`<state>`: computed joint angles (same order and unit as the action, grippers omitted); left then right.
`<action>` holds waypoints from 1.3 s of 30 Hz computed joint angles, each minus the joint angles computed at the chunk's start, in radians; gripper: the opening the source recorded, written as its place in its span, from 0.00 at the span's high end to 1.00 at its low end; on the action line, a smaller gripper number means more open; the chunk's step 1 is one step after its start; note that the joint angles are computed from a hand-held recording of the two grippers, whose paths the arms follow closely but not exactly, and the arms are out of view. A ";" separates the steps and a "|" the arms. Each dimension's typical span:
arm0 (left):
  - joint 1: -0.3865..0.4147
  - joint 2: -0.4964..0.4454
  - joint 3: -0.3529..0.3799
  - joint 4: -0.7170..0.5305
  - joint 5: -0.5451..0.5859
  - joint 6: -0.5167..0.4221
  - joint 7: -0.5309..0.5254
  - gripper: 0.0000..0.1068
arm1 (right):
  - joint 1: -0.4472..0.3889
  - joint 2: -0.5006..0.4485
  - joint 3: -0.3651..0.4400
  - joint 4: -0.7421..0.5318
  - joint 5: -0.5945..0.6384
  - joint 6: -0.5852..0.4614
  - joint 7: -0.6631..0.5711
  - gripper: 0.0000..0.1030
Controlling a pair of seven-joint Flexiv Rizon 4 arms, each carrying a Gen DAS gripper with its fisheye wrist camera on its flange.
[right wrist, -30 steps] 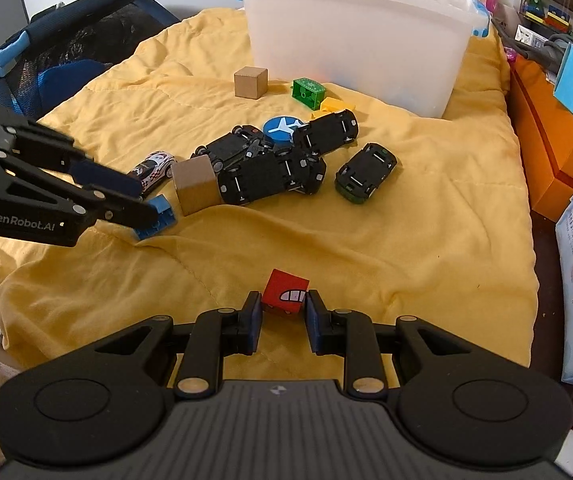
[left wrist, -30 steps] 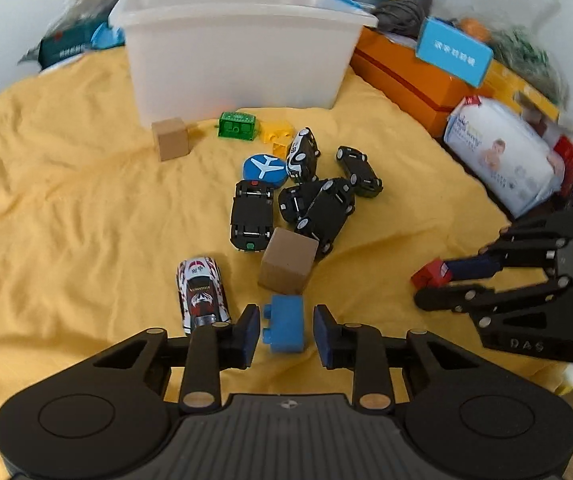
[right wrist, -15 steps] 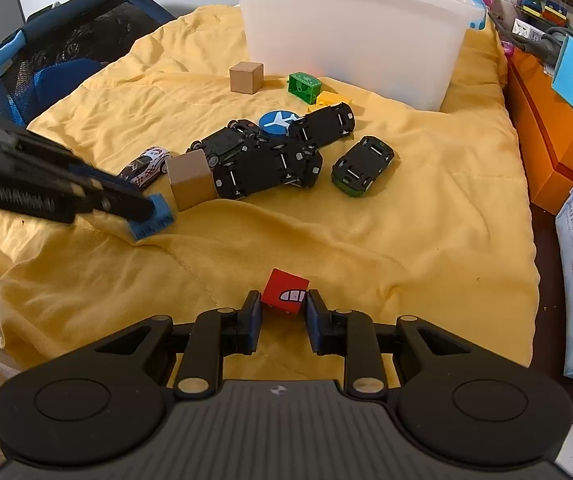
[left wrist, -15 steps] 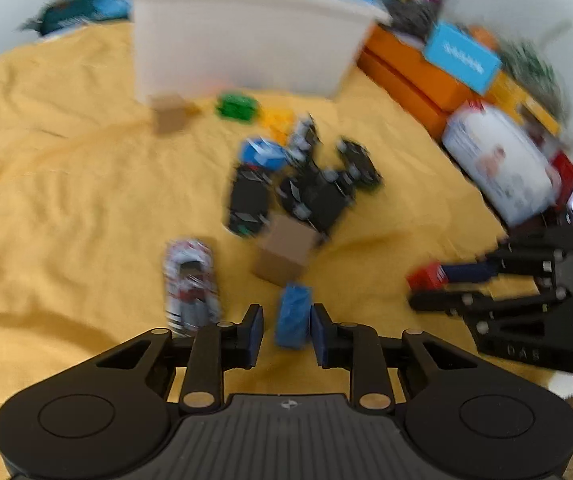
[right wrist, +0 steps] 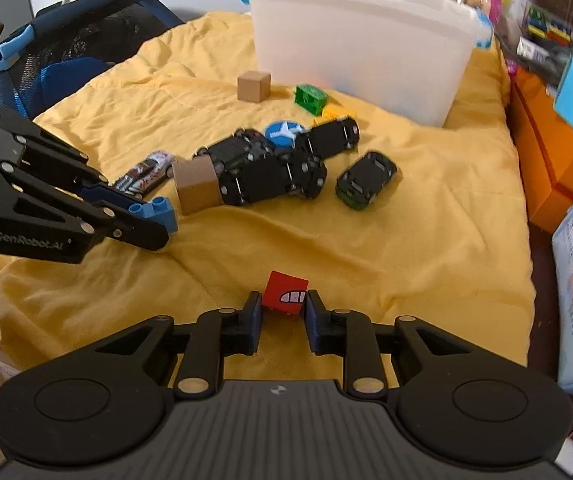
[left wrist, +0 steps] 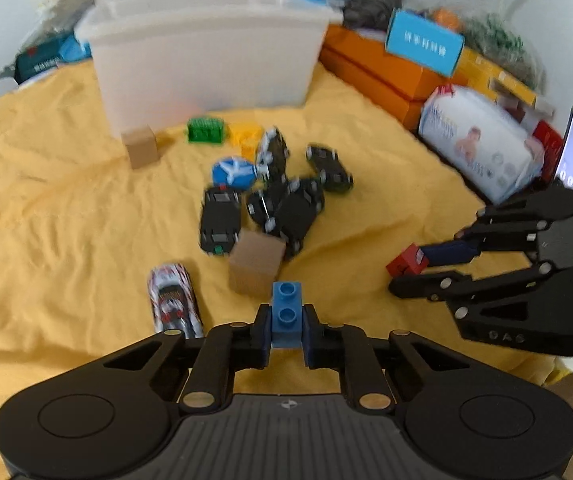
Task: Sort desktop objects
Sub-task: 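Grasp the small blue brick with the left gripper while the right lifts the red block, then carry the red block and blue brick over the white bin and release both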
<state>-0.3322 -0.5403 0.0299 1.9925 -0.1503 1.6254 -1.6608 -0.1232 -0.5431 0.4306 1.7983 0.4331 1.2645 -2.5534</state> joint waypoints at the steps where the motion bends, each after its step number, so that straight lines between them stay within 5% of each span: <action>1: -0.002 0.007 0.004 0.001 0.001 0.009 -0.003 0.84 | 0.000 0.002 0.003 -0.002 0.003 0.002 -0.001 0.76; 7: -0.022 0.014 0.071 -0.060 0.008 0.058 0.004 0.84 | 0.009 -0.008 0.010 -0.064 0.018 0.016 0.007 0.76; 13: -0.087 -0.063 0.241 -0.257 -0.014 0.086 0.037 0.84 | 0.058 -0.089 0.007 -0.249 -0.007 0.069 0.081 0.75; 19: -0.049 -0.210 0.297 -0.566 -0.026 -0.004 0.045 0.83 | 0.132 -0.213 -0.004 -0.526 -0.094 0.111 0.232 0.75; 21: -0.003 -0.243 0.243 -0.621 -0.069 -0.017 0.049 0.75 | 0.161 -0.255 -0.020 -0.596 -0.129 0.123 0.289 0.73; 23: 0.013 -0.258 0.225 -0.641 -0.071 -0.031 0.028 0.65 | 0.199 -0.295 -0.060 -0.649 -0.178 0.126 0.346 0.57; 25: 0.043 -0.226 0.166 -0.578 -0.042 0.012 0.038 0.64 | 0.206 -0.306 -0.074 -0.639 -0.232 0.143 0.397 0.65; 27: 0.055 -0.188 0.132 -0.499 -0.026 0.053 0.052 0.63 | 0.133 -0.296 0.030 -0.601 -0.208 0.143 0.317 0.68; 33: 0.131 -0.075 -0.006 -0.228 -0.034 0.132 0.068 0.63 | 0.023 -0.215 0.134 -0.359 -0.233 0.212 0.171 0.69; 36: 0.176 -0.035 -0.088 -0.105 -0.045 0.125 0.063 0.63 | -0.035 -0.173 0.172 -0.252 -0.230 0.167 0.176 0.69; 39: 0.115 -0.018 -0.041 -0.038 -0.050 0.104 0.061 0.63 | -0.090 -0.140 0.217 -0.186 -0.200 0.080 0.134 0.68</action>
<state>-0.2175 -0.5582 -0.0114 1.9542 -0.2008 1.7296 -1.6002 -0.2130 -0.6831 0.6473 1.6120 0.2330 1.3445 -2.4195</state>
